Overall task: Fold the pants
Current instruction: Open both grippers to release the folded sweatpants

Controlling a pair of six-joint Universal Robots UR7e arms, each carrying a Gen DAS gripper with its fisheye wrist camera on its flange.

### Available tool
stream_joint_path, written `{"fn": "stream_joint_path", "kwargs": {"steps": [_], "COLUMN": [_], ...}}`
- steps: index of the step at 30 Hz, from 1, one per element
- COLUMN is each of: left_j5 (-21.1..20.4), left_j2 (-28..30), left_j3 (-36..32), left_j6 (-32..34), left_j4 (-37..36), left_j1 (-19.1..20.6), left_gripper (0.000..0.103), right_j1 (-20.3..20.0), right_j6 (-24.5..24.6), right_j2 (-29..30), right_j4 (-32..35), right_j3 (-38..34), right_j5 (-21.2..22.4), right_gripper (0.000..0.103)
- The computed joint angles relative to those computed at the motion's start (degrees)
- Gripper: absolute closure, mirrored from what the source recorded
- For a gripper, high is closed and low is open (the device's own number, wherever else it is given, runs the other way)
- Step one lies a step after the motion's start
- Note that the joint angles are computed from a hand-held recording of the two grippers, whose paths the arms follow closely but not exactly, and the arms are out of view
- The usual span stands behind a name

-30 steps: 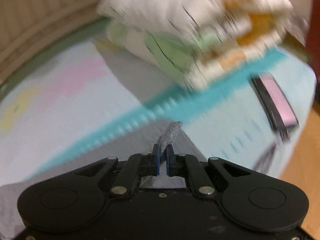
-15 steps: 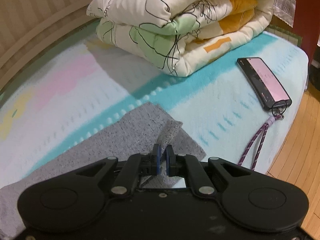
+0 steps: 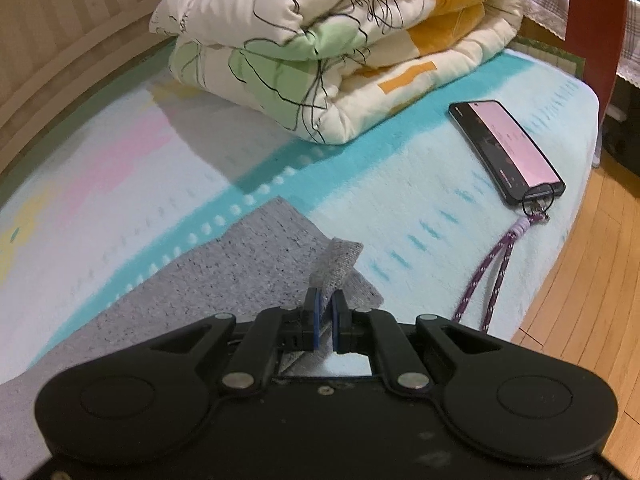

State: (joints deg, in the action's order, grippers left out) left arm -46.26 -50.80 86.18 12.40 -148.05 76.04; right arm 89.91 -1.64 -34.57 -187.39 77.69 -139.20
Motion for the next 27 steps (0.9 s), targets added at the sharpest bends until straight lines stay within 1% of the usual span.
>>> {"fn": "stream_joint_path", "kwargs": {"steps": [4,7,8,10,11,12,14,17,20,22,25,27], "left_j5": [1.25,2.21,2.51,2.89,2.82,2.75,2.4,0.56,-2.01,-3.54,-7.35,-8.24], "left_j2": [1.07,2.1,2.12,2.0,1.75,1.41,0.54,-0.86,-2.48,-3.71,-4.52,-4.77], "left_j3": [0.1,-0.51,-0.34,-0.32,-0.23,-0.07,0.76,1.02,0.52,0.2,-1.37,-1.1], "left_j6": [2.51,4.63,5.04,5.58,5.75,6.04,7.6,8.18,5.13,1.97,-2.46,-3.59], "left_j4": [-0.7,-1.04,-1.21,-1.04,-0.67,-0.34,-1.38,-1.25,2.09,7.27,17.56,20.76], "left_j1": [0.26,0.46,0.4,0.17,0.03,-0.17,-0.48,-0.51,-0.15,-0.06,1.18,1.71], "left_gripper": [0.096,0.093,0.092,0.091,0.09,0.09,0.09,0.087,0.085,0.084,0.084,0.084], "right_j1": [-0.25,-0.87,-1.11,-1.38,-1.29,-1.1,-0.45,1.17,3.17,4.55,6.85,8.56], "right_j6": [0.55,3.66,5.58,9.04,10.87,12.56,13.81,12.28,9.53,7.79,4.87,2.56], "right_j2": [0.57,0.65,0.4,-0.48,-1.01,-1.5,-2.19,-2.11,-1.23,-0.13,2.65,5.4], "right_j4": [1.35,4.55,6.78,7.8,8.93,10.48,12.69,13.15,14.74,16.58,20.32,23.56], "right_j3": [-0.5,-0.81,-0.88,-0.15,0.08,0.13,-0.01,-1.2,-3.93,-6.43,-11.9,-16.77], "right_j5": [-1.15,-1.37,-1.39,-0.8,-0.95,-1.44,-2.69,-4.75,-5.2,-4.33,-1.85,0.43], "right_gripper": [0.097,0.096,0.093,0.087,0.079,0.076,0.076,0.076,0.075,0.075,0.075,0.075]}}
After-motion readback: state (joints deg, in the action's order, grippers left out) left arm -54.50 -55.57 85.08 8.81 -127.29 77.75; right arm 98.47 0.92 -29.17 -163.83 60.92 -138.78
